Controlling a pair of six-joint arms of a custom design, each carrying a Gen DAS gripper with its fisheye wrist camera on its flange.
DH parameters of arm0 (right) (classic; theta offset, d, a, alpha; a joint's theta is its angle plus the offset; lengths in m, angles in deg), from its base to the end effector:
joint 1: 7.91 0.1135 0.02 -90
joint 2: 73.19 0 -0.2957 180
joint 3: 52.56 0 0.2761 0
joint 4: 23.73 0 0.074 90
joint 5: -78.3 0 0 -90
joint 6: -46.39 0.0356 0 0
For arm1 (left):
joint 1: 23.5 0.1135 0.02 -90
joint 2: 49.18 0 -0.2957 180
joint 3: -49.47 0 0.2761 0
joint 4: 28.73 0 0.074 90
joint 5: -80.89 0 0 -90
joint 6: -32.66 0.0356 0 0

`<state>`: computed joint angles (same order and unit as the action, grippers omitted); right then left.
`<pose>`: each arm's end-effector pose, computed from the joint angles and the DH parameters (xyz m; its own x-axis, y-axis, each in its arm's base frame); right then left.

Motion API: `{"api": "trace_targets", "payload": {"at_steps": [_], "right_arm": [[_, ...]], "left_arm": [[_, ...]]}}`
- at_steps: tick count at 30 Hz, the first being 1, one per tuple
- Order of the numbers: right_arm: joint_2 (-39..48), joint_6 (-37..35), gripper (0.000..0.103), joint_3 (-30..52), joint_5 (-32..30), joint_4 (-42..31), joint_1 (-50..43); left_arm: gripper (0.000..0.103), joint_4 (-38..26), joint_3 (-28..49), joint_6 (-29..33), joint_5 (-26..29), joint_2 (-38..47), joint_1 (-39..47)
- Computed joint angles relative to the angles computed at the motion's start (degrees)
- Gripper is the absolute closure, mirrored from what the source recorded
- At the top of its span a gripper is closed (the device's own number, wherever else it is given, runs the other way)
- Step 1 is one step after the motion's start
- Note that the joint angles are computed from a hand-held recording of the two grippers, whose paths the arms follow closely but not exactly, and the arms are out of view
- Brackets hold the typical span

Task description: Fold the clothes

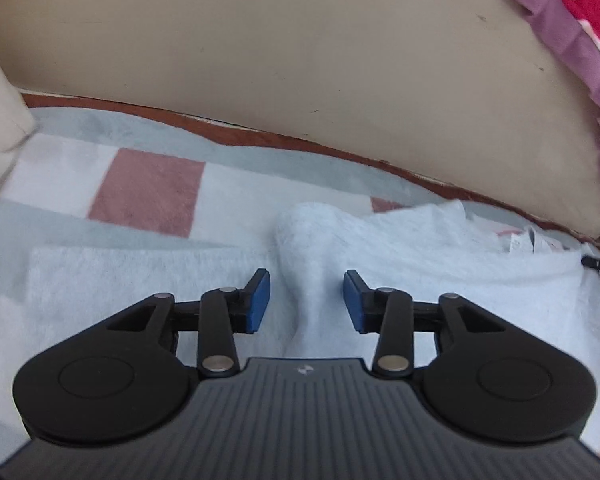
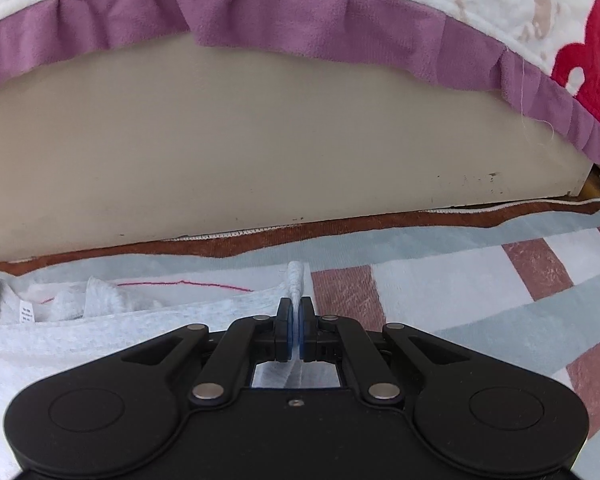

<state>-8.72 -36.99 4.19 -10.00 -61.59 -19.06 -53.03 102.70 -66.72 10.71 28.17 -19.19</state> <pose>0.2381 -0.0480 0.2650 -0.6714 0.2498 -0.6977 0.2930 0.9542 0.0596 0.2787 0.0089 0.2088 -0.7610 -0.2111 -0.6135 0.0301 0.9331 -0.3584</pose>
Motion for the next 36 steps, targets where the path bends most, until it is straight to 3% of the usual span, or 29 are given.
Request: {"api": "trace_targets", "payload": {"at_steps": [1,3,6,10,15,21,26,30,36], "right_arm": [[-0.3,0.4,0.100,0.2,0.3,-0.4,0.3],[-1.2,1.2,0.100,0.0,-1.4,-0.2,-0.5],[-3.7,2.8,0.100,-1.1,-3.6,0.8,-1.5],[-7.6,5.7,0.100,-3.5,-4.2,2.7,-2.2],[-9.1,6.2,0.100,-3.5,-5.0,4.5,-2.2],[-8.1,4.7,0.100,-3.0,-5.2,4.4,-2.3],[-7.0,4.2,0.100,-3.5,-5.1,4.3,-2.6],[-7.0,3.0,0.100,-3.9,-4.9,3.9,-2.9],[-8.0,2.1,0.100,-4.3,-4.2,1.7,-2.6]], "left_arm": [[0.065,0.4,1.2,0.8,0.0,1.5,-0.5],[0.093,-1.6,3.7,5.7,-3.3,2.8,-3.4],[0.095,-0.1,0.7,14.5,-14.2,-3.9,-11.0],[0.095,2.1,-3.0,11.7,-18.9,-11.0,-13.9],[0.094,3.3,-3.1,5.6,-16.8,-11.4,-11.6],[0.092,-3.6,-0.8,4.7,-15.9,-8.4,-10.7],[0.089,-5.2,-3.0,1.8,-4.1,-7.3,-4.7],[0.088,-1.6,-7.2,-0.5,3.4,-10.5,-0.5],[0.088,-2.1,-10.3,5.7,-2.9,-16.6,-7.4]]}}
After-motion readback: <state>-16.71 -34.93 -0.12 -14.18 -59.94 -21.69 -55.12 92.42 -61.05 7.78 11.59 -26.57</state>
